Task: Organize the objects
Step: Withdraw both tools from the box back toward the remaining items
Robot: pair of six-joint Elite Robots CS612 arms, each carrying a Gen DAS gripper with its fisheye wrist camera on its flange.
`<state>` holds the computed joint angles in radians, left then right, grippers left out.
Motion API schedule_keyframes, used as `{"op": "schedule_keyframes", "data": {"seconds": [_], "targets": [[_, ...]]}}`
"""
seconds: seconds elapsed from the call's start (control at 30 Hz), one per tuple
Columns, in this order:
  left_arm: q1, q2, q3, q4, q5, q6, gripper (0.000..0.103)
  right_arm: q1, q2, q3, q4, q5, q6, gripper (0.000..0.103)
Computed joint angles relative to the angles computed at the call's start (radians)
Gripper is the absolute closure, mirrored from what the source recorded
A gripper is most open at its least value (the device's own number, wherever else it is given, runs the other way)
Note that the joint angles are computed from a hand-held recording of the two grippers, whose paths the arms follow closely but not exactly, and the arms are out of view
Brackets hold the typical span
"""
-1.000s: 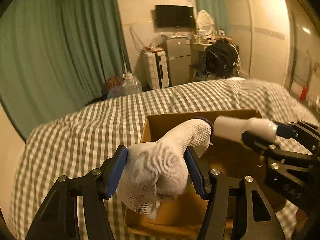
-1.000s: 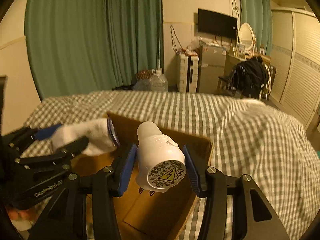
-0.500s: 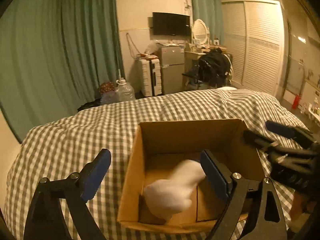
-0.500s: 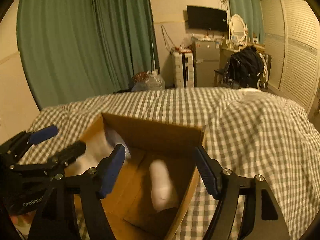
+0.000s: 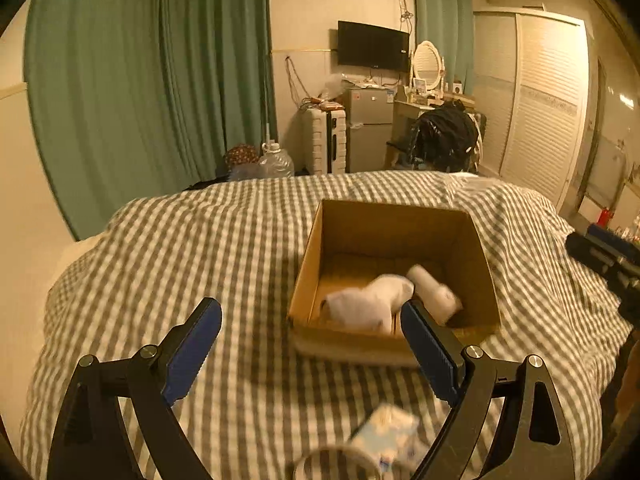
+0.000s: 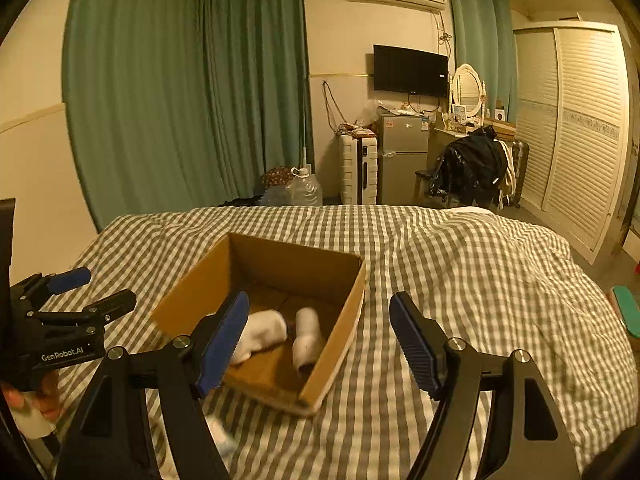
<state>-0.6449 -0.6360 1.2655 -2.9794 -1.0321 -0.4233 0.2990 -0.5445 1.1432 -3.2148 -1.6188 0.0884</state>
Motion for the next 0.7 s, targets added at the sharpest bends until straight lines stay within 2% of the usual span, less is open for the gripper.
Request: {"op": "schedule_keyframes", "data": {"seconds": [0.2, 0.33, 0.53, 0.7], "targets": [[-0.027, -0.066, 0.146, 0.023, 0.009, -0.093, 0.009, 0.016, -0.089, 0.150, -0.048, 0.011, -0.033, 0.030], [-0.043, -0.085, 0.216, 0.048, -0.003, -0.132, 0.009, 0.034, -0.123, 0.234, -0.061, 0.012, -0.073, 0.030], [-0.059, -0.083, 0.287, 0.030, -0.085, -0.143, 0.009, 0.047, -0.126, 0.290, -0.007, 0.033, -0.072, 0.030], [-0.059, -0.064, 0.282, 0.030, -0.137, -0.124, 0.010, 0.055, -0.113, 0.303, 0.050, 0.029, -0.095, 0.030]]}}
